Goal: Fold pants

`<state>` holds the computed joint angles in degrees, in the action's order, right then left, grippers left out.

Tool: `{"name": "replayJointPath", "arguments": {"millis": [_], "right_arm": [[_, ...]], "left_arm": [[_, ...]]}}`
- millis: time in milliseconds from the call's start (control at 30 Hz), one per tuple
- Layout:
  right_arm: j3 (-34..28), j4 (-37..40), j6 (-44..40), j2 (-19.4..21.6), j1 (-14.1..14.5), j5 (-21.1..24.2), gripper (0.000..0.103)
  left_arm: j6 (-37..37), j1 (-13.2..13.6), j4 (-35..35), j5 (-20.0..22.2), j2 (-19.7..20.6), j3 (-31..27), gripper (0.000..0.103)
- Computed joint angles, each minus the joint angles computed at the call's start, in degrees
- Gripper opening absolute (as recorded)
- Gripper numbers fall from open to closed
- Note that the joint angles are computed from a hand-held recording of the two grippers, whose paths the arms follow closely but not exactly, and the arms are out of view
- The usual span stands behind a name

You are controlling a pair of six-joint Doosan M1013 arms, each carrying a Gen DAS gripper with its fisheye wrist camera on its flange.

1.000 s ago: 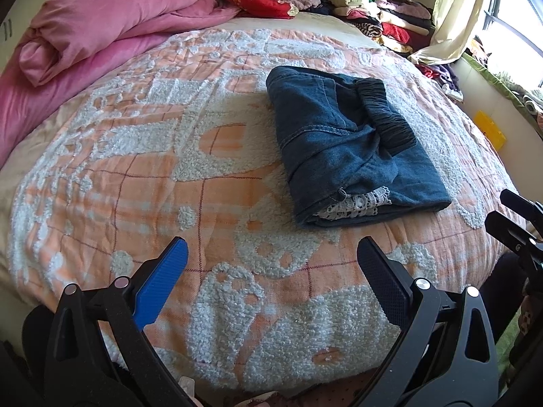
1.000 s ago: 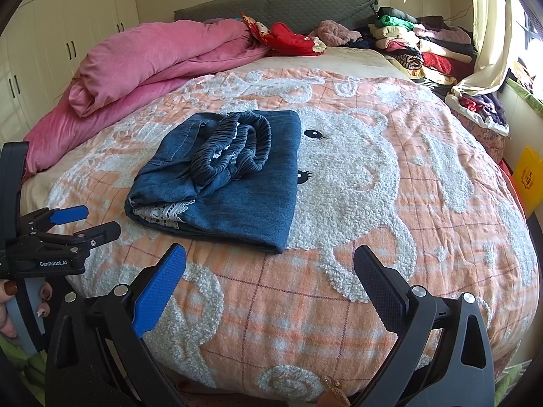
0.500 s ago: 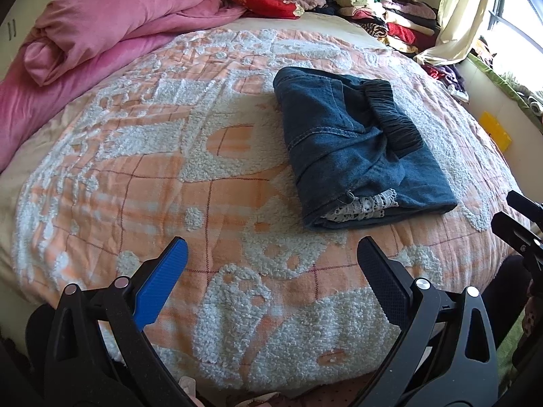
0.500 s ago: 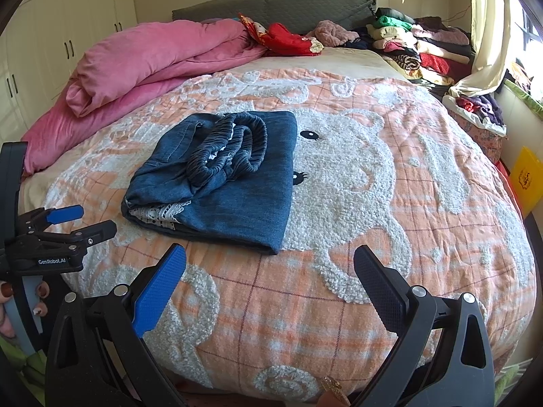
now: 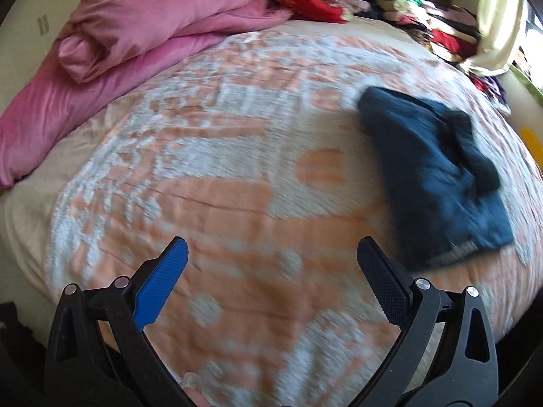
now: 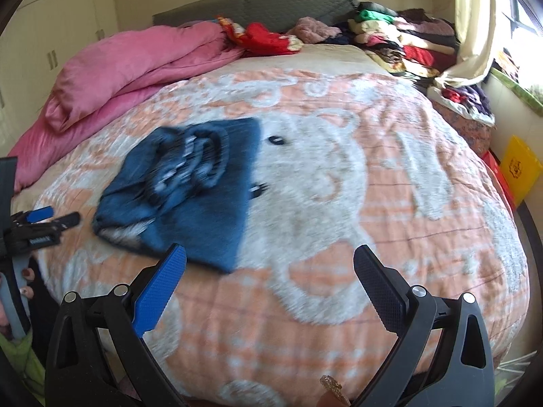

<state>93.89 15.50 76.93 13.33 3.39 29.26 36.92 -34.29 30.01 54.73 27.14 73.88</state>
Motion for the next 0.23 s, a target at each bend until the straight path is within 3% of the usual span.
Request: {"name": "replayJointPath", "arguments": {"millis": [100,233], "right_arm": [[-2.44,-0.38,2.06,1.88,-2.68,1.05,0.099],[-8.01,-6.63,11.22,6.25,-7.06,4.08,0.099]], "left_arm": [[-0.16,3.53,-1.19,3.61,2.03,-2.77,0.094],[-3.55,8.07,4.06,10.74,5.96,-7.19,0.094]]}}
